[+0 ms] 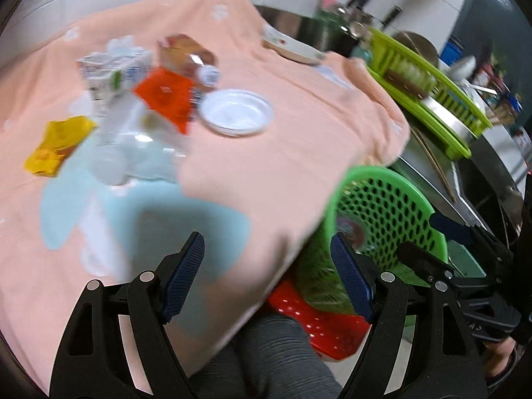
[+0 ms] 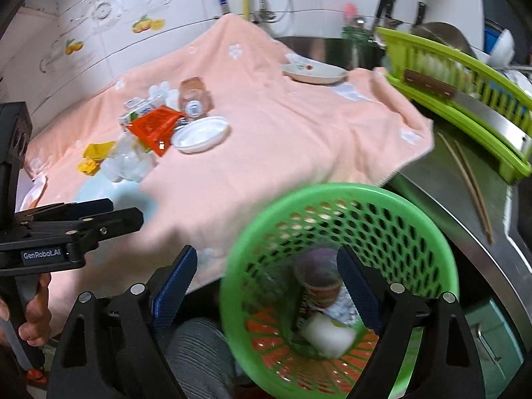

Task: Collect trash
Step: 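Move both grippers back over the towel toward the remaining trash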

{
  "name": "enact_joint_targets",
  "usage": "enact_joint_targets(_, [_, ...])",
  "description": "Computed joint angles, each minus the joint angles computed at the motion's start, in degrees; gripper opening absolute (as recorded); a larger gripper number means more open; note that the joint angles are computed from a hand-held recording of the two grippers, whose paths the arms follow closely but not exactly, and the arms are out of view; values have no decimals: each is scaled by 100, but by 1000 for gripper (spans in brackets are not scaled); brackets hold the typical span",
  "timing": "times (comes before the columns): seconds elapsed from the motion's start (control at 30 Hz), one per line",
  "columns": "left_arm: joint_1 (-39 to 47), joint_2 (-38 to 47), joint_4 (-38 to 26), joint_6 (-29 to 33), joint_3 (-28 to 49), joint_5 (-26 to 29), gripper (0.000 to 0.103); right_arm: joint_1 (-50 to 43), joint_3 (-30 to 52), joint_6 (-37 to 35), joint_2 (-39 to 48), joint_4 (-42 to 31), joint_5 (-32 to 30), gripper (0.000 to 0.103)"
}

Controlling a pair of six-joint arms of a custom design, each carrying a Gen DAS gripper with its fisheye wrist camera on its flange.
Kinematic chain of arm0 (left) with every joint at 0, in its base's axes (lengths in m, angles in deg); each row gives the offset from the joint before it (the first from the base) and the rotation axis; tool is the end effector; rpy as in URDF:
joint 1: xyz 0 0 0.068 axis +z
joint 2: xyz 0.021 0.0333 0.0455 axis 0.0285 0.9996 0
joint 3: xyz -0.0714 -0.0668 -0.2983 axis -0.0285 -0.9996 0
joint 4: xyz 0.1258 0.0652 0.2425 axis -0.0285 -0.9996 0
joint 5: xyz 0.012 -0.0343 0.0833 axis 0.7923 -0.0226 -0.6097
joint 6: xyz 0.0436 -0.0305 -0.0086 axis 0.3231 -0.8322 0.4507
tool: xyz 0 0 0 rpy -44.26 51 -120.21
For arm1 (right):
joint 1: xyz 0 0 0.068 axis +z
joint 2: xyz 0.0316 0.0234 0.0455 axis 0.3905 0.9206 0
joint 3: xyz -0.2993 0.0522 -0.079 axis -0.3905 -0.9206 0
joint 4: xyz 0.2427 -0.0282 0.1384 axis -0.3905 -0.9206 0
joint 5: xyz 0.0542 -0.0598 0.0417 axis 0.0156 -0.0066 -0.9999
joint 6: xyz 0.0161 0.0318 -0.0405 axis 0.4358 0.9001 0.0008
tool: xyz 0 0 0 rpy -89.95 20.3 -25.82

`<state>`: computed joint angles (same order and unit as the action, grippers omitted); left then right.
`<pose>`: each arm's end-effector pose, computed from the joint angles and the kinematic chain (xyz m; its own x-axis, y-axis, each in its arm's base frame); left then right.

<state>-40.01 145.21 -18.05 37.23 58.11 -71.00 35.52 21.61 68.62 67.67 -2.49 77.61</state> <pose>0.1714 -0.1397 0.2006 -0.7880 -0.1131 -0.6052 0.0259 0.9760 -0.2161 0.1649 0.0428 0.2039 -0.7201 -0.1620 -0.6747 -0.3245 0.9381 0.1210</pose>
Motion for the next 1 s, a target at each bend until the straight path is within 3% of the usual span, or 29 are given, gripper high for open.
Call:
enact_joint_targets(0.33, [1454, -1498, -743, 533, -500, 237, 78, 1454, 721, 709, 1319, 650, 316, 85])
enact_joint_targets(0.6, [3277, -2337, -1123, 1460, -760, 1034, 78, 1906, 1769, 1190, 2587, 843, -162, 85])
enact_joint_targets(0.83, [4515, -2505, -1169, 2120, -908, 1717, 78, 2369, 2568, 1286, 3384, 773, -169, 85])
enact_joint_targets(1.0, [5206, -2413, -1088, 2564, -952, 2115, 78, 2582, 2882, 913, 3890, 790, -115, 85])
